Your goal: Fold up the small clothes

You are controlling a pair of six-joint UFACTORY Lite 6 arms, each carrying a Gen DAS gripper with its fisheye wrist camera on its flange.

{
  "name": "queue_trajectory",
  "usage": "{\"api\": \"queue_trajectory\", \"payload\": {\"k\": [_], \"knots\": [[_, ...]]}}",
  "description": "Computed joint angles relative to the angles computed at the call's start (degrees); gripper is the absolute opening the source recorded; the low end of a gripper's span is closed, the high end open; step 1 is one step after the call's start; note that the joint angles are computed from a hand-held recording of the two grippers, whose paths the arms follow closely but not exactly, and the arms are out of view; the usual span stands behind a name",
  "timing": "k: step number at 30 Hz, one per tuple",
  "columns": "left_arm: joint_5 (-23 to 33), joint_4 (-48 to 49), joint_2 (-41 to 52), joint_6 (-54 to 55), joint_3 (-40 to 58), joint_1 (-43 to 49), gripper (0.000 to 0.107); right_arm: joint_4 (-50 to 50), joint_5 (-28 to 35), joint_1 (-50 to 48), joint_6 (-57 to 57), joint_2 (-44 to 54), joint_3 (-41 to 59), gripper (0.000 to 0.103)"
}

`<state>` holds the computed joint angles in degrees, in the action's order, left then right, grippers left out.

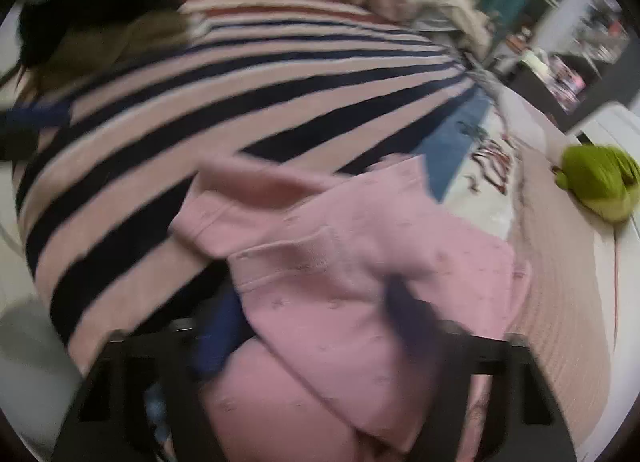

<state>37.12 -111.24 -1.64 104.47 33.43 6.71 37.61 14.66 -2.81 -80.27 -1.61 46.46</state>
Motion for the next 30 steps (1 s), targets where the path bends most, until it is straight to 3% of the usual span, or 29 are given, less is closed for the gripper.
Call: {"api": "queue_trajectory", "payload": {"k": [1, 2, 3, 8, 12, 14, 16, 17, 18, 20, 22, 24, 25, 26, 27, 30], "knots": [[0.12, -0.16, 0.54, -0.03, 0.4, -0.2, 0.059, 1.95, 1.44, -1.75, -0.59, 0.6, 1.9, 0.029], [0.18, -0.31, 0.96, 0.07, 0.77, -0.49, 0.06, 4.62, 3.81, -4.13, -1.49, 1.43, 4.3, 0.011], [0.18, -0.36, 1.32, 0.08, 1.18, -0.83, 0.06, 6.79, 6.19, -6.32, -1.98, 2.66, 6.95, 0.007], [-0.09, -1.13, 3.8, -0.26, 4.09, -4.5, 0.06, 12.09, 18.55, -18.0, 0.97, 12.91, 23.86, 0.006], [0.99, -0.3, 9.57, -1.75, 9.16, -9.19, 0.067, 3.03, 13.82, -22.62, 10.77, 22.89, 34.6, 0.007], [2.81, 1.13, 14.52, -3.65, 13.14, -12.25, 0.067, 2.9, 18.7, -26.52, 11.69, 25.25, 37.04, 0.011], [5.31, 2.04, 19.87, -5.66, 17.32, -14.77, 0.068, 9.31, 25.48, -31.27, 4.52, 23.96, 35.62, 0.022], [5.54, 2.39, 21.63, -6.76, 18.96, -15.74, 0.068, 12.54, 31.48, -34.79, 0.26, 22.13, 33.18, 0.041], [5.76, 3.38, 25.0, -8.79, 22.17, -17.34, 0.068, 13.37, 36.06, -37.06, -1.61, 21.76, 32.51, 0.053], [5.34, 5.3, 30.77, -12.18, 28.13, -20.65, 0.068, 12.39, 42.63, -41.05, -4.33, 19.71, 28.59, 0.054], [4.17, 6.18, 34.49, -14.13, 31.92, -23.45, 0.068, 9.66, 43.99, -43.21, -5.45, 19.14, 24.74, 0.054], [0.25, 4.88, 36.73, -14.84, 34.42, -26.99, 0.057, 8.64, 41.94, -44.91, -6.88, 19.4, 20.66, 0.054], [-1.25, 3.81, 36.51, -14.23, 34.36, -28.0, 0.041, 9.15, 41.8, -45.91, -7.86, 19.69, 19.38, 0.054], [-1.39, 2.13, 35.3, -13.26, 32.83, -28.3, 0.029, 10.51, 43.68, -47.67, -8.78, 20.86, 18.48, 0.047], [-1.2, 1.6, 33.55, -12.67, 30.99, -28.02, 0.027, 11.08, 46.36, -48.58, -8.22, 22.87, 19.4, 0.033], [-4.21, -1.25, 22.23, -5.52, 21.24, -27.12, 0.024, 11.39, 52.35, -49.89, -9.24, 22.11, 17.2, 0.025]]}}
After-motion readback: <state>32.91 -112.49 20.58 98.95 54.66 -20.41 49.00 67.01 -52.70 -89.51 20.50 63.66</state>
